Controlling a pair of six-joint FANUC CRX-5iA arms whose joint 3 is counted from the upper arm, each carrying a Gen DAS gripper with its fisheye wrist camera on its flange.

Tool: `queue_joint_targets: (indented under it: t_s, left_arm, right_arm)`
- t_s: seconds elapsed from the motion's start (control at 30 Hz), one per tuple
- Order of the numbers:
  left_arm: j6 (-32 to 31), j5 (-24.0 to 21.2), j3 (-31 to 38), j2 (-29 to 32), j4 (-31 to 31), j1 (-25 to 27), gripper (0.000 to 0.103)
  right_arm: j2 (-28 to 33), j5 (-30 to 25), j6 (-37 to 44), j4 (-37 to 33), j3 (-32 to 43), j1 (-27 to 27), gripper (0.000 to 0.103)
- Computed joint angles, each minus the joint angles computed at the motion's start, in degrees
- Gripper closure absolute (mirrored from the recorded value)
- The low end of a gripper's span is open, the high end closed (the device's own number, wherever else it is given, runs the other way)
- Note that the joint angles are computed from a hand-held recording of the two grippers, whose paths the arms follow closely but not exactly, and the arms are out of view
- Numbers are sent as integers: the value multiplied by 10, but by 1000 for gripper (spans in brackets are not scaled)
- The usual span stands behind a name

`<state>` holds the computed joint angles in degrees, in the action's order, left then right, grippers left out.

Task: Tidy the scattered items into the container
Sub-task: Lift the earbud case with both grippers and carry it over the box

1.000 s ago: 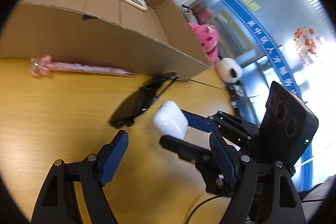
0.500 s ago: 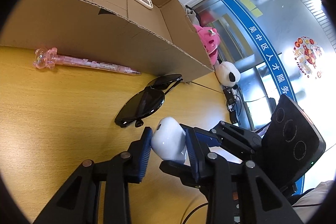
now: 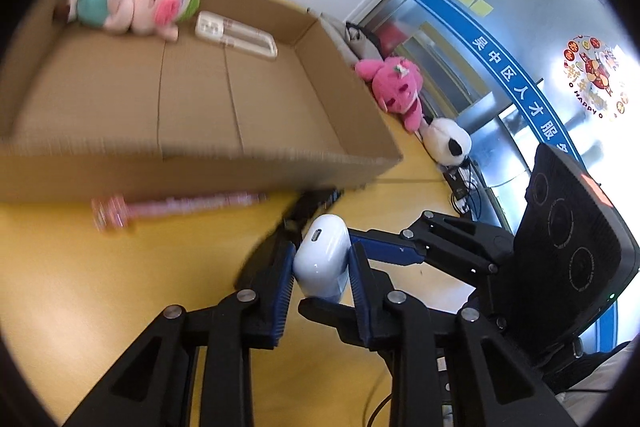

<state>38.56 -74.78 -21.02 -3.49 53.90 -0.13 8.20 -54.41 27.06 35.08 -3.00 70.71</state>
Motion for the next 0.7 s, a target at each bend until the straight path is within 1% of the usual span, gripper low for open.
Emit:
queue_joint_targets:
  t_s: [0.13,0.27,0.37,0.43,0.57,0.67,0.7]
  left_arm:
    - [-2,5,55,22,8,-3,77]
    - [-5,16,118,56,16,-9,78]
    - [7,13,176,90,15,-8,78]
    - [16,14,219,113,11,-5,78]
    - [37,9,302,157,-1,5,78]
    - [52,8,350,187,-12,13,78]
    - [58,8,364,195,-18,14,78]
  right_arm:
    - [13,-10,52,7,43,-22,56]
    - [33,-20,130,-20,114,-59,56]
    - [73,-45,203,-54,200,-88,56]
    - [111,-66,254,-73,274,-107,56]
    - [173,-92,319,-97,388,-131,56]
    - [225,-114,367,-126,480,-149,56]
    - [248,-128,385,-138,521,-155,56]
